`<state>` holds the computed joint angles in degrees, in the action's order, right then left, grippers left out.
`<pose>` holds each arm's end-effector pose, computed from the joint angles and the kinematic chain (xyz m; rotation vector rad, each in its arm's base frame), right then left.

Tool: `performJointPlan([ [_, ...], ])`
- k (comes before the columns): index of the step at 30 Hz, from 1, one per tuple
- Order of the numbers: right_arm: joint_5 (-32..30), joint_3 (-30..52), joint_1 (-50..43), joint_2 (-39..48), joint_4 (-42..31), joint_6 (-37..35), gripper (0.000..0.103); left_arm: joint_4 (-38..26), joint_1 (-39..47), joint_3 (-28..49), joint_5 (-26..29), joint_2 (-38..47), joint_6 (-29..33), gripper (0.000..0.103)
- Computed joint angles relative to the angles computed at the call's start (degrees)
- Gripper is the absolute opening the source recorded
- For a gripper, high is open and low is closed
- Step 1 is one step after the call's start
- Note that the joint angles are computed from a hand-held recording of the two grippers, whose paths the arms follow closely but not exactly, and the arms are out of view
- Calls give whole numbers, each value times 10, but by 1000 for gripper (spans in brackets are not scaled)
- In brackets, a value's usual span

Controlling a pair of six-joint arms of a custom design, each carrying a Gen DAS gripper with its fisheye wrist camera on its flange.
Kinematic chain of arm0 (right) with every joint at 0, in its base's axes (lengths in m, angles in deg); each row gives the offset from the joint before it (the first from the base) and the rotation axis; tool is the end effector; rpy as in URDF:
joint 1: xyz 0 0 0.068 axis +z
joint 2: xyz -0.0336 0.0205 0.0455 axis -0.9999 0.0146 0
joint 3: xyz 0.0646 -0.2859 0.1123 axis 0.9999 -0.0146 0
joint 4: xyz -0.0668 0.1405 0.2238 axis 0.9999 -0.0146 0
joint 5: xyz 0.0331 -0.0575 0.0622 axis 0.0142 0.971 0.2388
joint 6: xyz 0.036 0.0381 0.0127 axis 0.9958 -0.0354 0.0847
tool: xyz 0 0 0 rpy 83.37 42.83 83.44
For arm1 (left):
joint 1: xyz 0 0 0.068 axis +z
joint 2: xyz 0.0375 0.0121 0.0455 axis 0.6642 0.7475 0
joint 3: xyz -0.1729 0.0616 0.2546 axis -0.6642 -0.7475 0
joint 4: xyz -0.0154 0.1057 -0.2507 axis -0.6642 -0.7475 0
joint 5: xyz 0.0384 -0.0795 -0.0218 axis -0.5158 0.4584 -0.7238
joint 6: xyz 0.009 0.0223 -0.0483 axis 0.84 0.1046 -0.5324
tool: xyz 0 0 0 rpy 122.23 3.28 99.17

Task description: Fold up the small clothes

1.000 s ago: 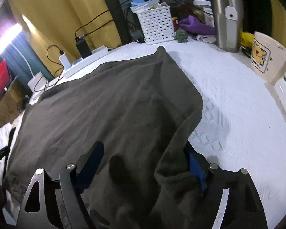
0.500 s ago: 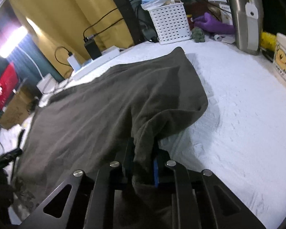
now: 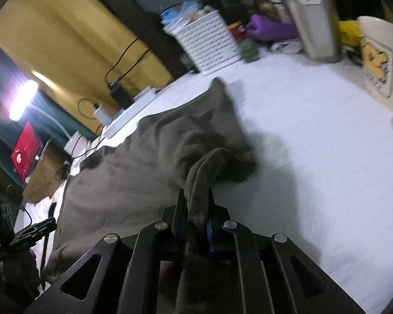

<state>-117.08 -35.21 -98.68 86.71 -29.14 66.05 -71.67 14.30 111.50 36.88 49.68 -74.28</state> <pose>0.3016 -0.0314 0.0912 0.1187 2.3285 0.6633 0.3131 -0.1599 0.1294 0.1556 2.5204 -0.2772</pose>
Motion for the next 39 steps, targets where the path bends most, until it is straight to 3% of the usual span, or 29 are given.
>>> performJointPlan([
  [9, 6, 49, -62, -25, -97, -84, 10, -2, -7, -2, -4, 2, -31, 59],
  [17, 53, 26, -4, -113, -96, -59, 10, 48, 30, -79, 0, -58, -14, 59],
  [26, 177, 60, 208, -221, -162, -34, 10, 160, 104, -177, 62, -121, 8, 59],
  [28, 223, 84, 280, -210, -180, -34, 10, 182, 119, -195, 80, -131, 13, 59],
  [33, 273, 140, 417, -153, -206, -30, 10, 216, 154, -231, 117, -153, 23, 59],
  [39, 298, 194, 515, -58, -223, -21, 10, 244, 195, -270, 150, -168, 31, 59],
])
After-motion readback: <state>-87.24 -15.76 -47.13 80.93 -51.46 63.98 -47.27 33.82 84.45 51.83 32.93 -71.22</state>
